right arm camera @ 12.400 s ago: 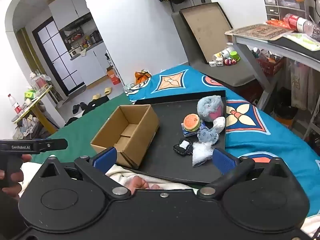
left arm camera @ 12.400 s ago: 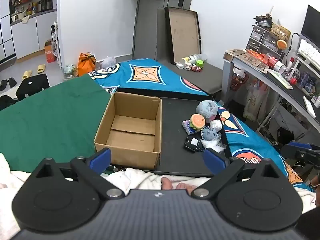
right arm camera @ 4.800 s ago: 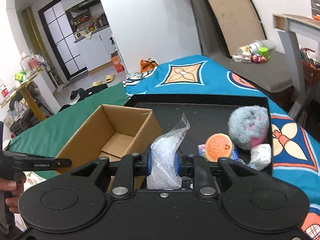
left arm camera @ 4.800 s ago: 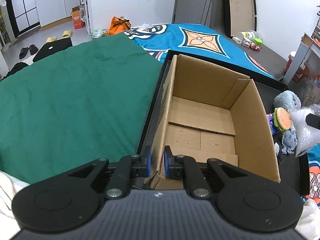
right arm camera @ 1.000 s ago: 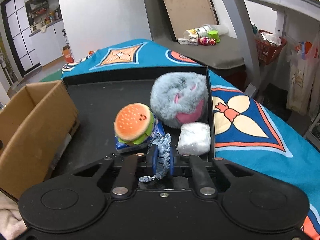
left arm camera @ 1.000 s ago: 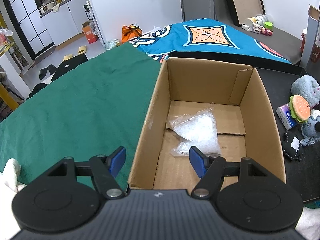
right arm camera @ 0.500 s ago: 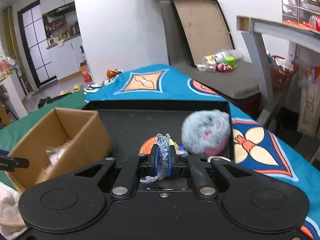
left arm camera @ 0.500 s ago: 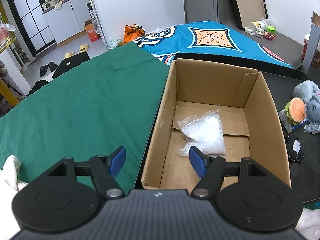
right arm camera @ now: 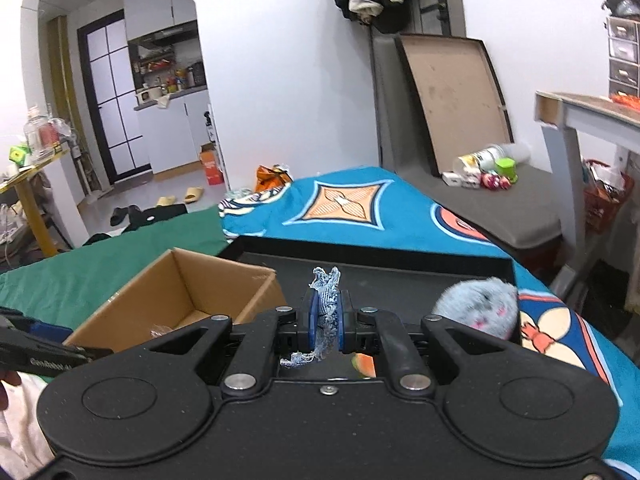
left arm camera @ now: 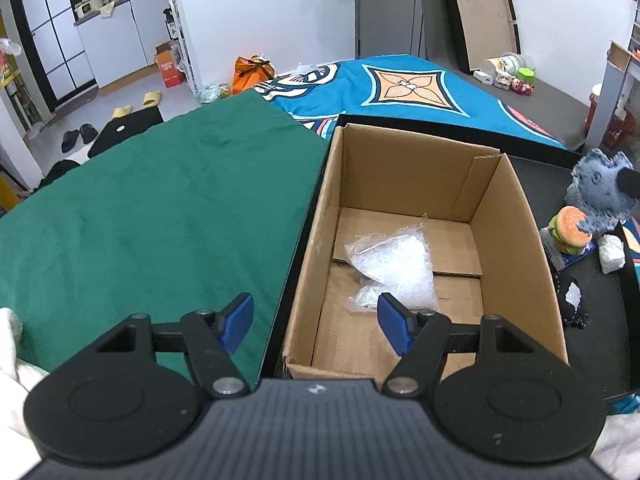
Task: Organize soft objects
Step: 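Carry the denim plush with the right gripper into the box and release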
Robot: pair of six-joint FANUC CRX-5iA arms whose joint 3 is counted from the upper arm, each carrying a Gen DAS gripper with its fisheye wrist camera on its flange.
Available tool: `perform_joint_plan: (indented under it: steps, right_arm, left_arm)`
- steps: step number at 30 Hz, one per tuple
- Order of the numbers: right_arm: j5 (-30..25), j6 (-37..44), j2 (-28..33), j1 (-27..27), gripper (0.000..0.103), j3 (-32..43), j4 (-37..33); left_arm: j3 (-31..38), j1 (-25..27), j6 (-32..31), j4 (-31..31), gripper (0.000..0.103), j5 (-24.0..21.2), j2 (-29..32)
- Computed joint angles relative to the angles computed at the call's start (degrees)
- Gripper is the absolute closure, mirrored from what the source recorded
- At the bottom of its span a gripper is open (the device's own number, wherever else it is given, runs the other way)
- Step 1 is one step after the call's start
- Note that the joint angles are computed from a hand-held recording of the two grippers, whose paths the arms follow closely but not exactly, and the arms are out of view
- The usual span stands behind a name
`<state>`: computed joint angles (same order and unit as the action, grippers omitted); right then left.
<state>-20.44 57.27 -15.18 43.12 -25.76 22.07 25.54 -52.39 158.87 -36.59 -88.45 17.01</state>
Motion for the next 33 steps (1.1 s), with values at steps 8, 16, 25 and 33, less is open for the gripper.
perform_joint_plan:
  steps: [8,16,25,33]
  right_arm:
    - [2.76,-3.23,0.55,1.88,0.094,-0.01,4.56]
    - [4.77,-5.45,2.70,3.92,0.094,0.85,8.21]
    - [8.40,-13.57,4.96,4.26,0.093,-0.08,15.82]
    - [5.45,-13.96,7.86,5.05,0.068,2.37,11.79]
  left_arm:
    - [-3.16,0.12,1.89,-0.34,0.053,2.81,-1.97]
    - [-5.85,1.00,3.50,0.40,0.088,5.11,-3.88]
    - [-6.14,1.51,0.87,1.36,0.093,6.06,-4.30]
    - [-4.31,2.38,0.27,3.12,0.090,4.25,-3.20]
